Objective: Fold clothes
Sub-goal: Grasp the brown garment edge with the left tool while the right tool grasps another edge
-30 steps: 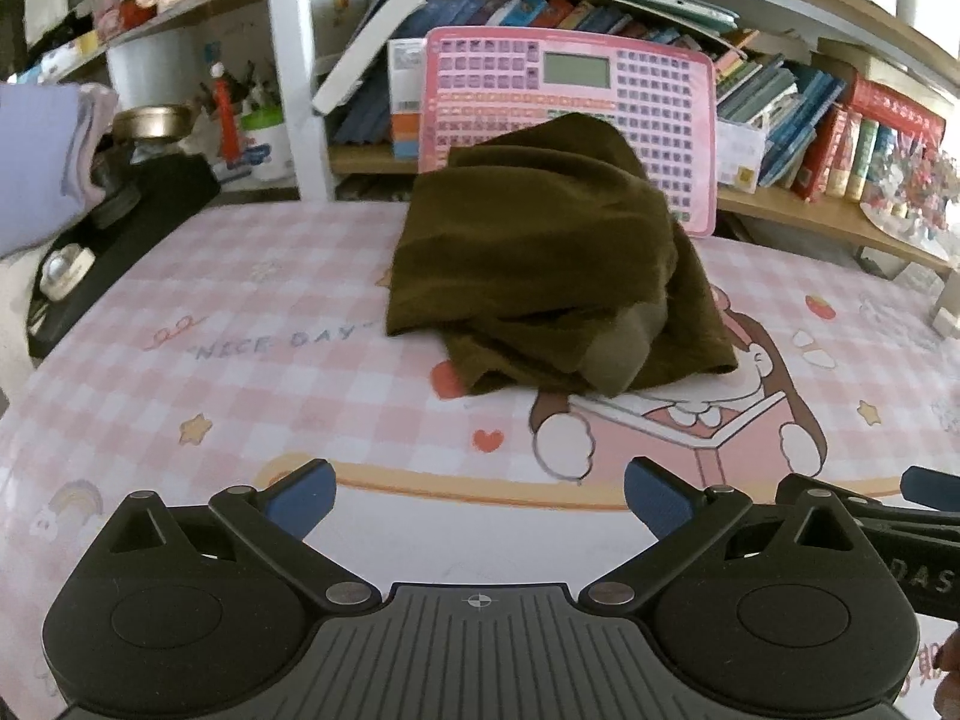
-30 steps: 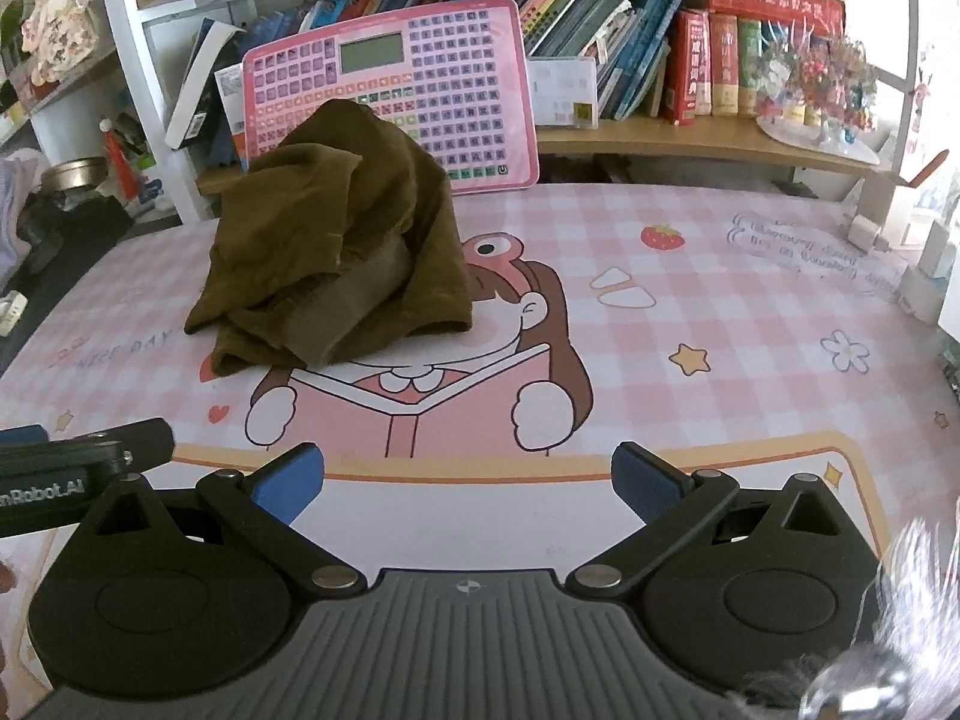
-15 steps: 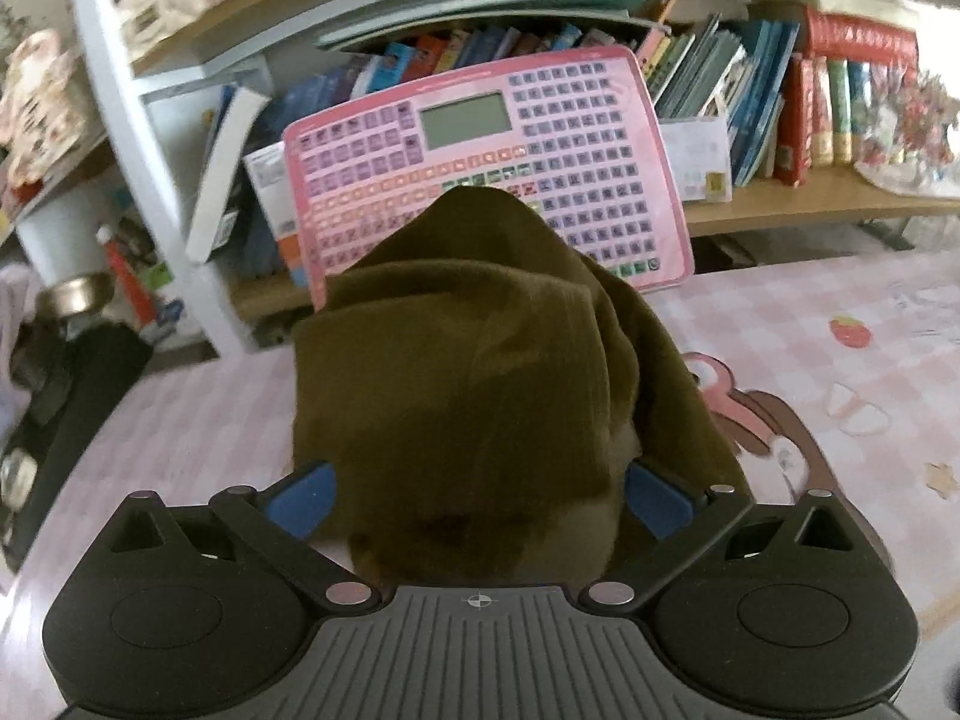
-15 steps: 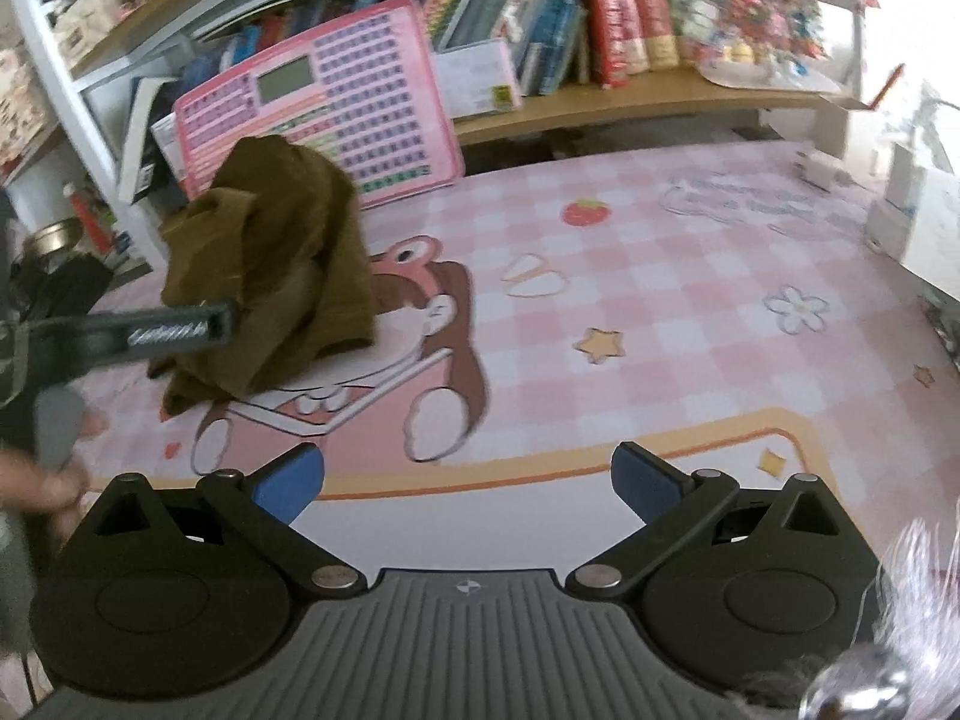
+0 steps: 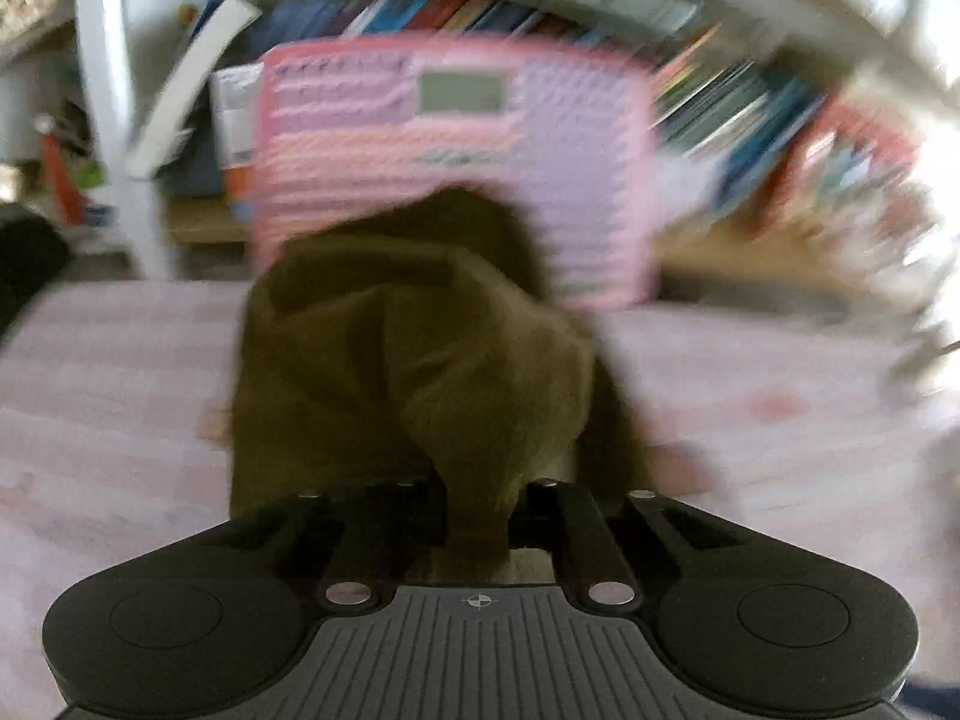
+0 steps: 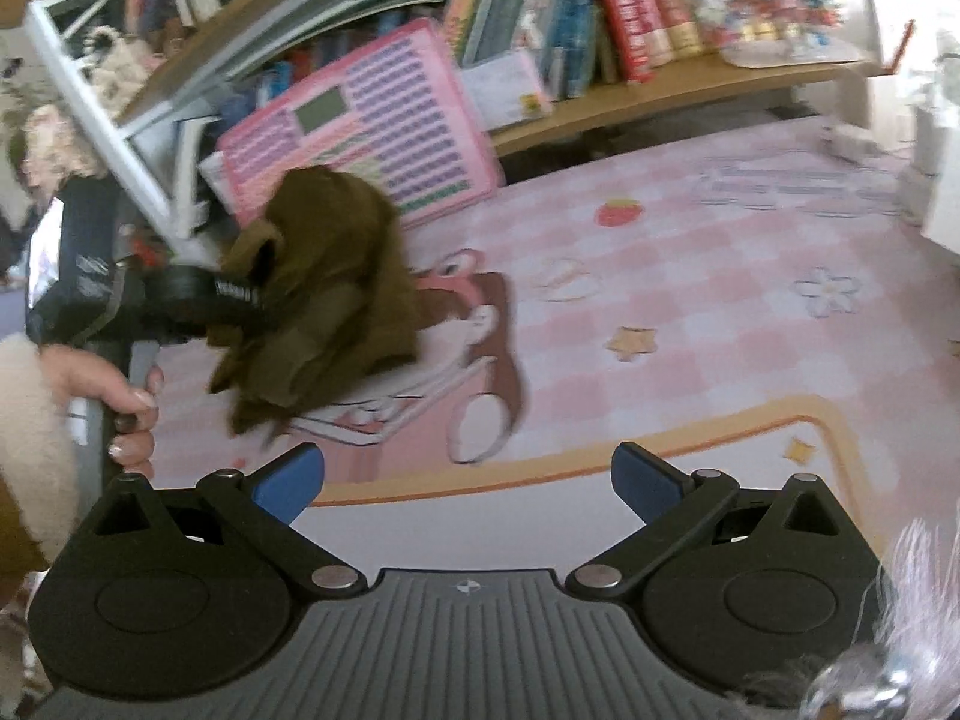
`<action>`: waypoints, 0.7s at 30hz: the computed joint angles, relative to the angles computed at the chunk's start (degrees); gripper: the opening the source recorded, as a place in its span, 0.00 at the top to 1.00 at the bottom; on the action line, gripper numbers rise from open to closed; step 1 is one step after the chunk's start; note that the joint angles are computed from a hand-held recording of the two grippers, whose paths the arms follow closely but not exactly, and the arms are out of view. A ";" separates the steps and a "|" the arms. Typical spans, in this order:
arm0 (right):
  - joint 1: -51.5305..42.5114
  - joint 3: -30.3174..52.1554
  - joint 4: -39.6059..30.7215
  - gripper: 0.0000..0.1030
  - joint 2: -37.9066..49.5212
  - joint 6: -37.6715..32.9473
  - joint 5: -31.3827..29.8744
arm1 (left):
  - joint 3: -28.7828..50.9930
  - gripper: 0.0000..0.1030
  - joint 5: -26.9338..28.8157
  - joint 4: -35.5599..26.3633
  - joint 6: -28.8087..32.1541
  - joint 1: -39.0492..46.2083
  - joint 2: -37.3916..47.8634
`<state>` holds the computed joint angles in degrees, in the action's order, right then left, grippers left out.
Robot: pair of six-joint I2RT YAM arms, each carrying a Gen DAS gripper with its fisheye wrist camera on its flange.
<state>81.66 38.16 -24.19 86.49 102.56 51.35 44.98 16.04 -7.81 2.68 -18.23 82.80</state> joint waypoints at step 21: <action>-7.75 -11.80 31.99 0.02 -3.63 -4.68 -1.95 | -4.61 0.90 26.05 -26.97 16.42 44.24 -17.70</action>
